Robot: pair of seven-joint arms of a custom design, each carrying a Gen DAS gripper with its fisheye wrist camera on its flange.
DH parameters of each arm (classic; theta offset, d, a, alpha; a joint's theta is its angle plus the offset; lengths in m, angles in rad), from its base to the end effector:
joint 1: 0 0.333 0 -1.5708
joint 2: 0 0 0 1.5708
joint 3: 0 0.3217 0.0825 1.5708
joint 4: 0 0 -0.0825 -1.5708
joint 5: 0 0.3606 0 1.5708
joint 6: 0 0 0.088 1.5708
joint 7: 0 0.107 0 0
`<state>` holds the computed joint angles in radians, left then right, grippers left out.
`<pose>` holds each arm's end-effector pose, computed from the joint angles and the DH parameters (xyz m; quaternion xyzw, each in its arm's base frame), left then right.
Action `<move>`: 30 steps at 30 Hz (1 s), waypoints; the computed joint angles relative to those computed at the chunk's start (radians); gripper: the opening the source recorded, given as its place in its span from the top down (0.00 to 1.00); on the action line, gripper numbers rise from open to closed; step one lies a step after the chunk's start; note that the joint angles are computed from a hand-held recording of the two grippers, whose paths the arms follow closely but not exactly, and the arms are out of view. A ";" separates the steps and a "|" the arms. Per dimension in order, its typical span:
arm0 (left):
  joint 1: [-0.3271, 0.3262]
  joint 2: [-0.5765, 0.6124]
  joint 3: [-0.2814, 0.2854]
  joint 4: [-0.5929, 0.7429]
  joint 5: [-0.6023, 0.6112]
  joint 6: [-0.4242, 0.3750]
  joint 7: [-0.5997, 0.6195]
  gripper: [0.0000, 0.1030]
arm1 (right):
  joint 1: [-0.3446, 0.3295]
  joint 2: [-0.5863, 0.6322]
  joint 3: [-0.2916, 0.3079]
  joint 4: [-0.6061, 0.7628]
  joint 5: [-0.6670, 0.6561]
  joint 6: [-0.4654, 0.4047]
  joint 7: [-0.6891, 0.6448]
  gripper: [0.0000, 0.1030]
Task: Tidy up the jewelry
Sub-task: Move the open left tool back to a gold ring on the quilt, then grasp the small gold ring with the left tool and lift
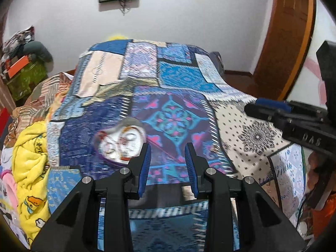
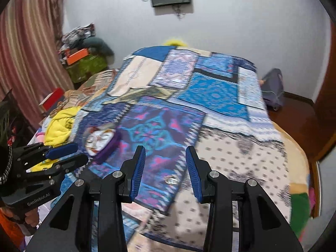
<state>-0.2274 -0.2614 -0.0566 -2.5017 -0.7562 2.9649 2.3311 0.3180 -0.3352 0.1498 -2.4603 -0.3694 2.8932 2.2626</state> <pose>0.4503 -0.0841 0.4702 -0.5308 0.7581 -0.3286 0.1882 0.3972 0.2307 0.5222 -0.6874 0.6154 -0.2034 0.3278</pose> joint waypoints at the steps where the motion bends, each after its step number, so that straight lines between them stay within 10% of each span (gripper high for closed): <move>1: -0.003 0.006 -0.006 0.002 0.004 -0.003 -0.004 0.69 | -0.009 -0.011 -0.002 -0.014 -0.003 -0.006 0.006 0.65; 4: -0.022 0.034 -0.021 0.014 0.002 -0.014 0.002 0.68 | -0.009 -0.028 -0.022 -0.042 0.011 -0.024 -0.008 0.65; 8: -0.043 0.087 -0.035 0.039 -0.048 -0.008 0.025 0.39 | 0.017 -0.027 -0.065 -0.071 0.074 -0.038 -0.059 0.65; 30: 0.020 0.387 -0.165 0.223 0.280 -0.043 -0.132 0.52 | 0.061 0.016 -0.141 -0.137 0.307 0.020 -0.242 0.65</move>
<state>-0.2073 0.1254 -0.2214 -2.2784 -0.4760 2.9214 2.1991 0.3790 -0.3196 0.0088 -2.5973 -0.0626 2.9134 2.0210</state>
